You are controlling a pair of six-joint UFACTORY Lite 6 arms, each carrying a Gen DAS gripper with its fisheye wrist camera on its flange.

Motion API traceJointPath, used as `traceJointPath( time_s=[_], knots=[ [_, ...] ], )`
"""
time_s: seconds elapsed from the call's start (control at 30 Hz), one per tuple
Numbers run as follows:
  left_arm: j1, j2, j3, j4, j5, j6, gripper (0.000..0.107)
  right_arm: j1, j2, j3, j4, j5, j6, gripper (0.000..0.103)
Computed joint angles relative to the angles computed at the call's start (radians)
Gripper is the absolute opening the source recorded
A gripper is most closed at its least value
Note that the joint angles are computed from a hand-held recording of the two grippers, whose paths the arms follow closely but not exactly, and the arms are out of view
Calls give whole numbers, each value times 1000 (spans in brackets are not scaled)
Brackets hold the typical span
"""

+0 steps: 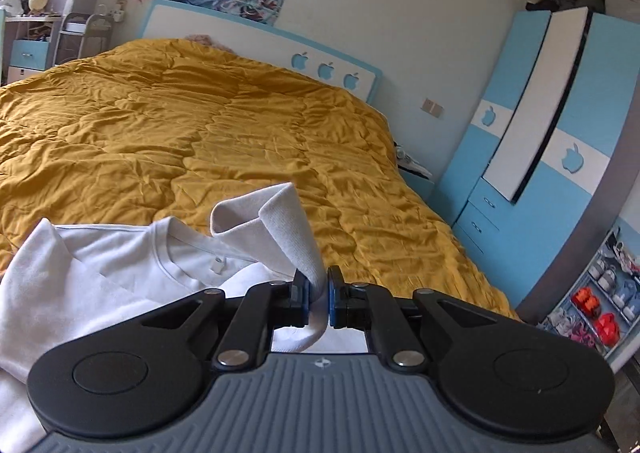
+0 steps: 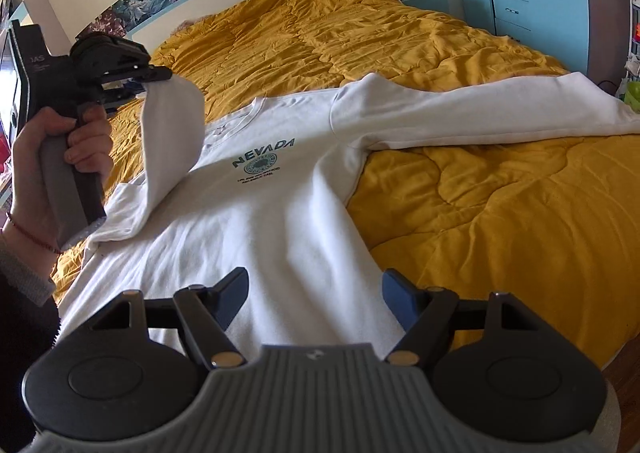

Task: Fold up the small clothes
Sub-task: 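Lift the sleeve and fold it across the body, then open left gripper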

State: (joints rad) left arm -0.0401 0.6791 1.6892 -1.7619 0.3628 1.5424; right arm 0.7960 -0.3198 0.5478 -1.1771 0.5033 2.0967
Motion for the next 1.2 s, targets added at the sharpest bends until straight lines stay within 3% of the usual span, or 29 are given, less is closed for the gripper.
traceJointPath(
  time_s=[0.13,0.3,0.37,0.47,0.8,0.97,1.1,1.2],
  knots=[
    [-89,-33,-81,-158,-36,195,9,-5,-66,-59,13,15,15,70],
    [-144,-50,-133,-115,-22,259,15,-12,-122,-106,47,27,18,70],
    [-159,-82,-199,-122,23,311,35,-21,-129,-111,48,25,24,70],
    [-145,-108,-249,-6,97,212,46,-14,-143,-111,62,43,18,70],
    [-69,-223,-442,111,109,165,49,98,-149,-56,86,155,11,70],
    [-20,-284,-509,325,100,-30,49,148,-108,-2,103,194,2,70],
    [15,-372,-610,403,116,-76,53,174,-93,16,103,215,15,70],
    [18,-395,-625,551,111,-239,53,165,-97,13,120,219,8,70]
  ],
)
